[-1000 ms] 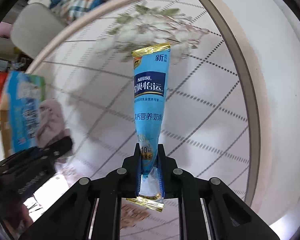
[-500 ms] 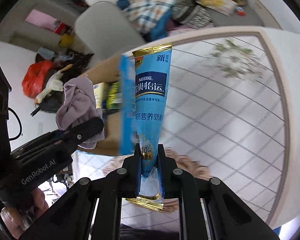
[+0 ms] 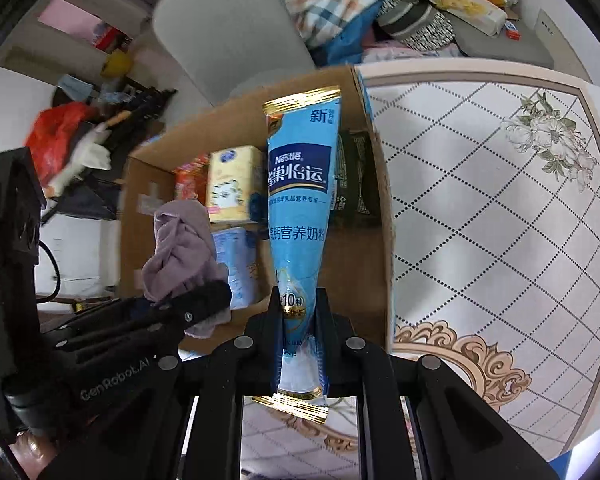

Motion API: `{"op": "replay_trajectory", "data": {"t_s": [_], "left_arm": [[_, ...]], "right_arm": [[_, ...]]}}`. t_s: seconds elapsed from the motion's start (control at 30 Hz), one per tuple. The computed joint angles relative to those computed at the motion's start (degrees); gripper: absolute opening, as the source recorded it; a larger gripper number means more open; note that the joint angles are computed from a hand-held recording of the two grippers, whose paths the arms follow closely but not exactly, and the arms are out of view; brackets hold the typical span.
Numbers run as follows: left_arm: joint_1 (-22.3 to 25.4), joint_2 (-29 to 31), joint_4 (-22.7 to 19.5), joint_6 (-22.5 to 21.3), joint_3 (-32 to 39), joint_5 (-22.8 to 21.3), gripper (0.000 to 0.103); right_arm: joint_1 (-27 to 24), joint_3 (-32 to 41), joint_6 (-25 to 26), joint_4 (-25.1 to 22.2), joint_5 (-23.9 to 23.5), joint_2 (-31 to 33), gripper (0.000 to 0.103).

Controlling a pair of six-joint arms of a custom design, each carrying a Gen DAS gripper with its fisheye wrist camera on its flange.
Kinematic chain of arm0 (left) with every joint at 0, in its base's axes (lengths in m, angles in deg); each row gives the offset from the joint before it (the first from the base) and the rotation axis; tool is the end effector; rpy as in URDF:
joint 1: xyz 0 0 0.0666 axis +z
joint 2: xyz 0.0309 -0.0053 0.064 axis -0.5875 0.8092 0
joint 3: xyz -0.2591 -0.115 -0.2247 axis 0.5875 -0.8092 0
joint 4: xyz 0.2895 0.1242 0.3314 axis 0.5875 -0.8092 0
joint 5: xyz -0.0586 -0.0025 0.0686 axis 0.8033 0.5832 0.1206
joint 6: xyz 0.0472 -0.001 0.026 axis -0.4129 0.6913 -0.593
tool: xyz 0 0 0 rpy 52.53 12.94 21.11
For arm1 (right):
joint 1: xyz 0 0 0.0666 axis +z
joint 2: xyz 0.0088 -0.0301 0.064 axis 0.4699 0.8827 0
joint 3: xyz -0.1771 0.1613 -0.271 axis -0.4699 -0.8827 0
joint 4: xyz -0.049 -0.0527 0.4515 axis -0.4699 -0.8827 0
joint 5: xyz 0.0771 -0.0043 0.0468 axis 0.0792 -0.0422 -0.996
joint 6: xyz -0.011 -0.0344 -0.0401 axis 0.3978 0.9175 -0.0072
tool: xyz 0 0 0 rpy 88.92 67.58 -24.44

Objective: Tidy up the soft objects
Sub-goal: 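Lower towel and tube into the box and open both grippers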

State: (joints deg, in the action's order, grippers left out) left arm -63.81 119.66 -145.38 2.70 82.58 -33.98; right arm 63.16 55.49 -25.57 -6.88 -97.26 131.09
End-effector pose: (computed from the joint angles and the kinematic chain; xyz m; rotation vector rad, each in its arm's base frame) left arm 0.3630 -0.2054 0.4546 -0.0298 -3.0109 0.5091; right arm 0.3449 0.2512 0.5076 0.1711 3.0610 0.4617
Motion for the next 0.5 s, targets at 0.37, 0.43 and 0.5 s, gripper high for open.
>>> {"op": "replay_trajectory", "data": {"t_s": [0.37,0.43,0.5], "left_arm": [[0.47,1.45,-0.01,-5.13,-5.76,3.60,0.030],[0.27,1.02,-0.02,-4.78,-5.99,3.00,0.033],[0.26,0.64,-0.02,-4.51,-5.88,2.81,0.034]], "right_arm": [[1.44,-4.69,-1.23,0.75,2.15,1.43,0.019],[1.97,-4.20,-1.23,-0.24,3.85,1.87,0.028],[2.33,-3.67,-1.25,-0.73,4.84,2.06,0.034]]}}
